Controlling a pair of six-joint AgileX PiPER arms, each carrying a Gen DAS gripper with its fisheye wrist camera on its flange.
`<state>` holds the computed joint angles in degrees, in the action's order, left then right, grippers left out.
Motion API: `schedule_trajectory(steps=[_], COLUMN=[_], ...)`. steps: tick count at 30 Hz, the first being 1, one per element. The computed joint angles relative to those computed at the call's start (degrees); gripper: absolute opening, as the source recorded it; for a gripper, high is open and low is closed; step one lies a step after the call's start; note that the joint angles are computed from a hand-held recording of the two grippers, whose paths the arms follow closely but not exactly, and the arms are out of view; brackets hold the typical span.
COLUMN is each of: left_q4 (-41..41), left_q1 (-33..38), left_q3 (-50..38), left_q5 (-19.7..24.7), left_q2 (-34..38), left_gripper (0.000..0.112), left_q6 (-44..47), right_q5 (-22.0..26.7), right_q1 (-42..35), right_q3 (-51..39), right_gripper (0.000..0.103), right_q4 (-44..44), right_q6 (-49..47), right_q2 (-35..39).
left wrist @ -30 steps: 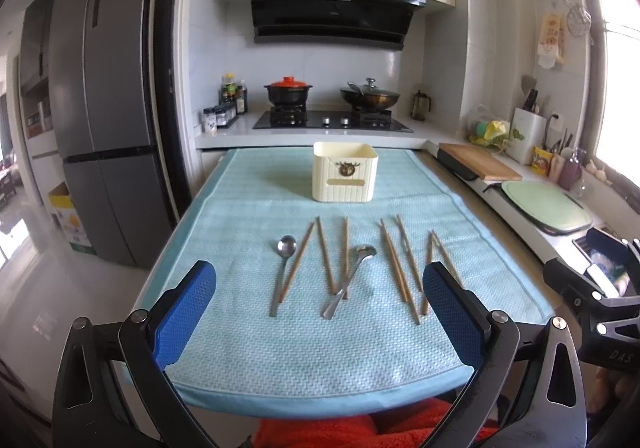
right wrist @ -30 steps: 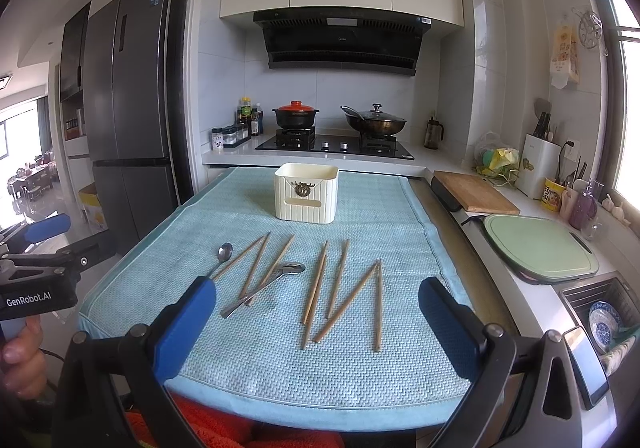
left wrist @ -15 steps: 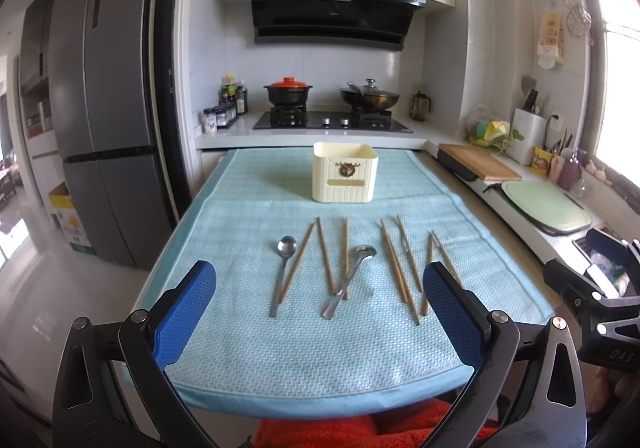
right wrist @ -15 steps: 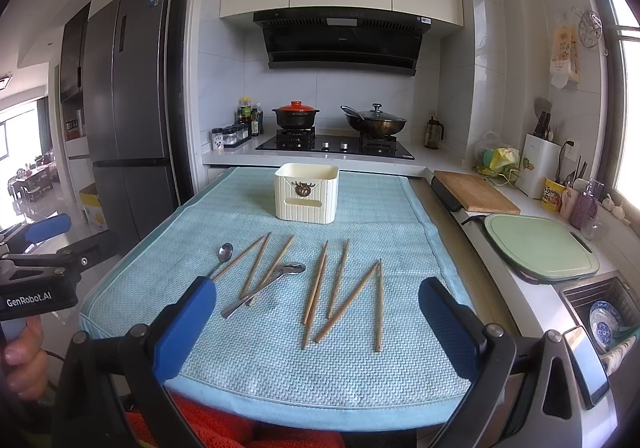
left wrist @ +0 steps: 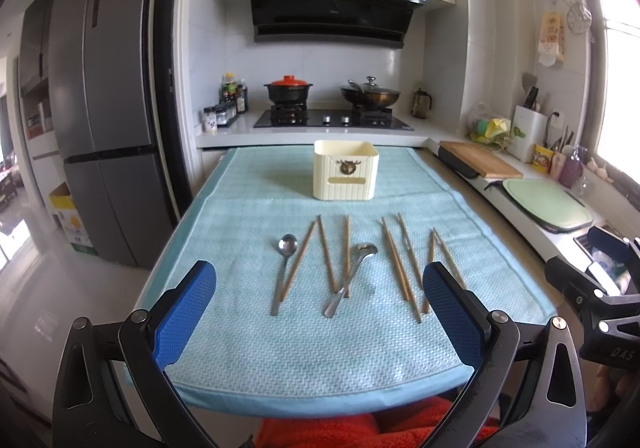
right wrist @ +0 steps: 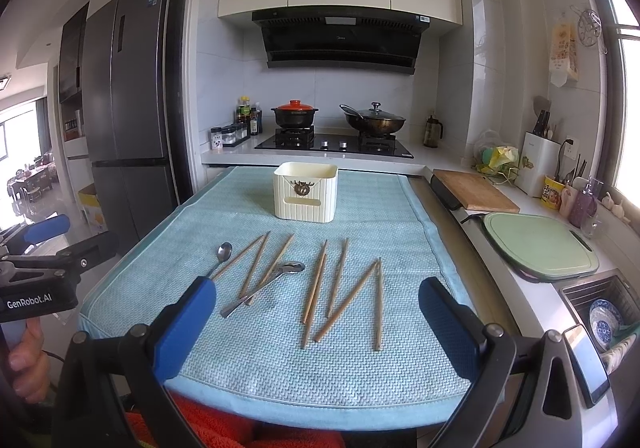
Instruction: Organize utensils
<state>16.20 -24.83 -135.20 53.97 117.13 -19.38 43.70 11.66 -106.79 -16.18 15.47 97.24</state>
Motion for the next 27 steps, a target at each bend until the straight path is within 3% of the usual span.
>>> schedule_trajectory(steps=[27], left_q4=[-3.18], left_q1=[0.24], left_q3=[-4.06], left_q5=[2.16], left_q2=[2.49], left_gripper=[0.103], left_q6=[4.46], right_q5=[0.52], right_q1=[0.01], right_q3=[-0.46], right_gripper=[0.103], right_q4=[0.9], right_q6=[-1.08], right_q2=[0.12])
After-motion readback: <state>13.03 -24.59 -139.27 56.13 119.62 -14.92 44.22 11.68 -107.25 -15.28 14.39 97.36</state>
